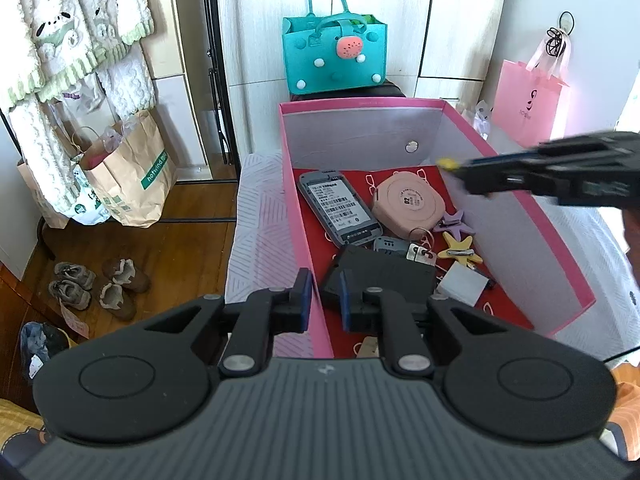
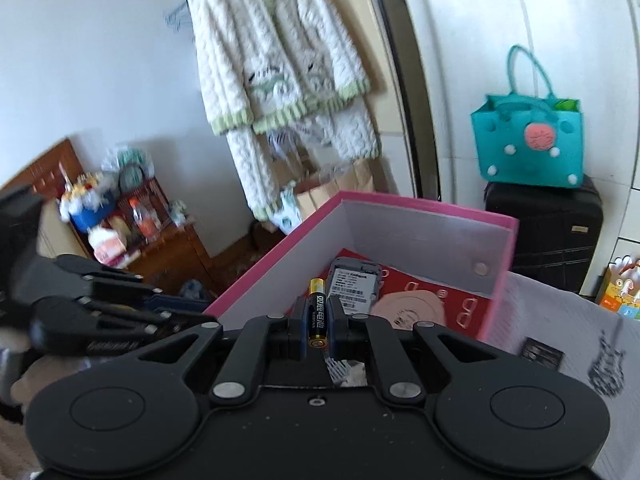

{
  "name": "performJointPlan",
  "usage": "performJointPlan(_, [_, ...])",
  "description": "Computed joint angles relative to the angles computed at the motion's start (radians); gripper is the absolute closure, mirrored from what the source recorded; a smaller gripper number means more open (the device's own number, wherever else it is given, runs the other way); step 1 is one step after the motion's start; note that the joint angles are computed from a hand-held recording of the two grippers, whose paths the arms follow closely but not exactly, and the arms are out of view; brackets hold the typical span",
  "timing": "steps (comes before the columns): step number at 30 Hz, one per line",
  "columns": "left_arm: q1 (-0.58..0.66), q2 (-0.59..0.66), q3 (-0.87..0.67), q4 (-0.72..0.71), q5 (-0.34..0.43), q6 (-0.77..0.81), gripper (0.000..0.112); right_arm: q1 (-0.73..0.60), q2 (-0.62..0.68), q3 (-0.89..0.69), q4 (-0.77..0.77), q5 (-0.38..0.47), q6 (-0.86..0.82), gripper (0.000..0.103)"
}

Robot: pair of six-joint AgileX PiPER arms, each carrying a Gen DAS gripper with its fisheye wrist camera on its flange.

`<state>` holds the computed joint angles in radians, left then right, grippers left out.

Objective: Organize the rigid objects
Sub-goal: 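Carry the gold battery into the pink box and open the right gripper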

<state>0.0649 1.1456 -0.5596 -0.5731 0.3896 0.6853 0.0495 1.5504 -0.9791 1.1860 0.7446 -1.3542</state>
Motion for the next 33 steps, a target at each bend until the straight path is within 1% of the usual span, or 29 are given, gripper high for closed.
performJointPlan(1, [0.003, 0.000, 0.001, -0.016, 0.000, 0.012, 0.100, 0.023, 0.023, -0.032, -0.036, -0.015, 0.045, 0.092])
performJointPlan(2, [0.010, 0.000, 0.007, -0.049, -0.002, 0.038, 0.100, 0.053, 0.045, -0.060, -0.070, -0.053, 0.087, 0.092])
performJointPlan(4, [0.030, -0.004, 0.022, -0.126, -0.003, 0.115, 0.099, 0.112, 0.078, -0.100, -0.146, -0.155, 0.161, 0.091])
performJointPlan(5, [0.043, -0.006, 0.027, -0.161, 0.001, 0.152, 0.099, 0.129, 0.096, -0.124, -0.184, -0.176, 0.196, 0.091])
performJointPlan(6, [0.054, -0.005, 0.030, -0.190, 0.006, 0.181, 0.099, 0.137, 0.122, -0.157, -0.217, -0.175, 0.237, 0.091])
performJointPlan(9, [0.085, 0.002, 0.030, -0.254, 0.030, 0.256, 0.099, 0.144, 0.208, -0.270, -0.294, -0.113, 0.354, 0.091])
performJointPlan(12, [0.085, 0.004, 0.031, -0.256, 0.030, 0.263, 0.099, 0.170, 0.261, -0.333, -0.351, -0.105, 0.419, 0.091])
performJointPlan(14, [0.085, 0.004, 0.031, -0.261, 0.032, 0.266, 0.099, 0.186, 0.287, -0.358, -0.379, -0.116, 0.450, 0.091])
performJointPlan(16, [0.092, 0.005, 0.033, -0.281, 0.040, 0.282, 0.099, 0.190, 0.312, -0.382, -0.399, -0.108, 0.475, 0.091])
performJointPlan(18, [0.097, 0.005, 0.039, -0.304, 0.040, 0.304, 0.099, 0.187, 0.329, -0.396, -0.386, -0.099, 0.477, 0.091])
performJointPlan(19, [0.098, 0.005, 0.041, -0.310, 0.040, 0.310, 0.099, 0.181, 0.331, -0.395, -0.370, -0.096, 0.464, 0.087])
performJointPlan(21, [0.104, 0.005, 0.041, -0.315, 0.044, 0.317, 0.099, 0.169, 0.318, -0.373, -0.321, -0.102, 0.429, 0.086])
performJointPlan(23, [0.108, 0.005, 0.043, -0.323, 0.047, 0.328, 0.099, 0.151, 0.295, -0.354, -0.289, -0.091, 0.395, 0.086])
performJointPlan(27, [0.120, 0.006, 0.044, -0.344, 0.054, 0.352, 0.099, 0.093, 0.195, -0.266, -0.243, -0.085, 0.313, 0.086])
performJointPlan(30, [0.117, 0.004, 0.043, -0.338, 0.054, 0.344, 0.099, 0.027, 0.107, -0.185, -0.208, -0.084, 0.241, 0.085])
performJointPlan(33, [0.111, 0.004, 0.043, -0.329, 0.047, 0.331, 0.099, -0.064, 0.039, -0.126, -0.170, -0.055, 0.172, 0.084])
